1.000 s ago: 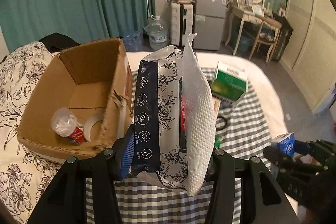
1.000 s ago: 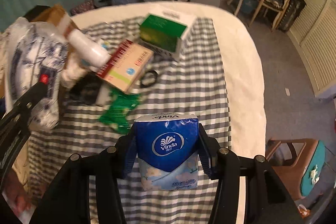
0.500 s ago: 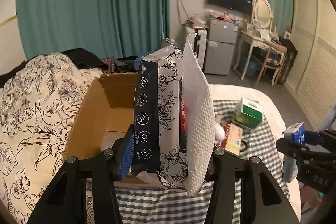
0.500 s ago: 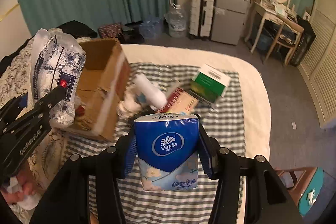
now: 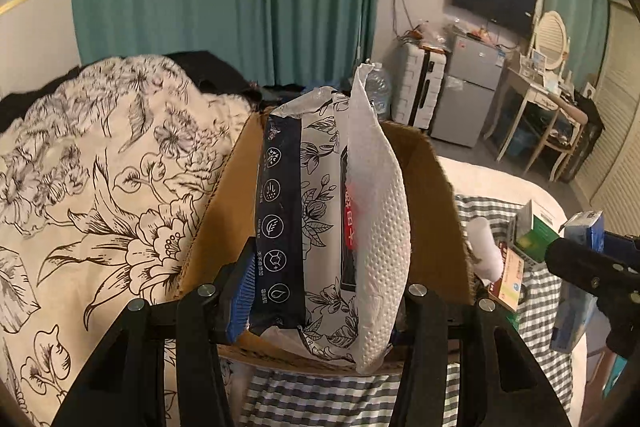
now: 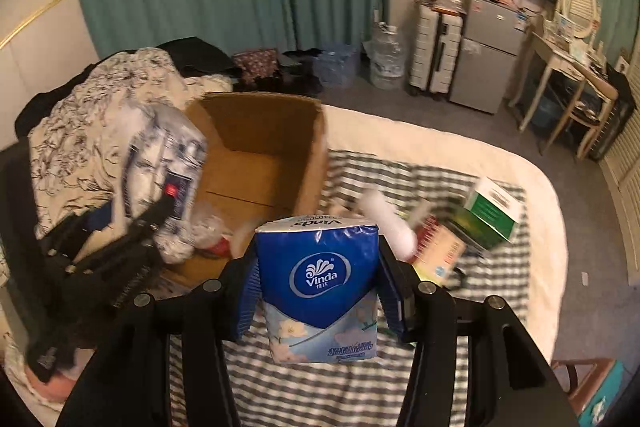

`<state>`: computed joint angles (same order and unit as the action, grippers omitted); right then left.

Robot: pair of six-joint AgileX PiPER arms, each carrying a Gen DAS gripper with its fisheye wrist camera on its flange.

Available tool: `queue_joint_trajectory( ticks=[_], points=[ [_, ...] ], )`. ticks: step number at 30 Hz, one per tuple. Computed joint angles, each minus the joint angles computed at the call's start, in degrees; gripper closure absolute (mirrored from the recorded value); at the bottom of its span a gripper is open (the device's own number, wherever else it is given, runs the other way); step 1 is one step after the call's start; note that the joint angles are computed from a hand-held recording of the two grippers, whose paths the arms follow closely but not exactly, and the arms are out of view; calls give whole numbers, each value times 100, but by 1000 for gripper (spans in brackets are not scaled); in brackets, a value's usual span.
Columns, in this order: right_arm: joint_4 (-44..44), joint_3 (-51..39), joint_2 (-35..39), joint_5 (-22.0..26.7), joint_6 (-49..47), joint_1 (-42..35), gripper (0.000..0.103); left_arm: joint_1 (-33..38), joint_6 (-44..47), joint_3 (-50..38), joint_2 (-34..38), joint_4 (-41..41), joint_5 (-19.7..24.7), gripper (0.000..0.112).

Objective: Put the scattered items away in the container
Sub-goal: 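Carry the wipes pack and tissue pack into the cardboard box and open both tools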

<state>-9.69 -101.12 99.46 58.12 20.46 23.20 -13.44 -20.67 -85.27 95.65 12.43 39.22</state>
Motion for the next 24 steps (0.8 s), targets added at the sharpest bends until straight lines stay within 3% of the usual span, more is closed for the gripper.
queue_joint_trajectory(
  ticks=[6, 8, 10, 18, 24],
  points=[
    [100, -563, 499, 143, -137, 165, 52, 181, -4, -245, 231, -84, 272, 59],
    [95, -627, 527, 169, -164, 193, 52, 174, 53, -351, 288, -106, 424, 46],
    [51, -691, 546, 195, -138, 199, 52, 137, -120, -374, 285, 27, 504, 19],
    [212, -855, 623, 220, -150, 132, 52, 153, -520, -380, 194, 367, 629, 16],
    [358, -1514, 1069, 370, -225, 176, 52, 302, -538, -391, 135, 288, 664, 16]
  ],
)
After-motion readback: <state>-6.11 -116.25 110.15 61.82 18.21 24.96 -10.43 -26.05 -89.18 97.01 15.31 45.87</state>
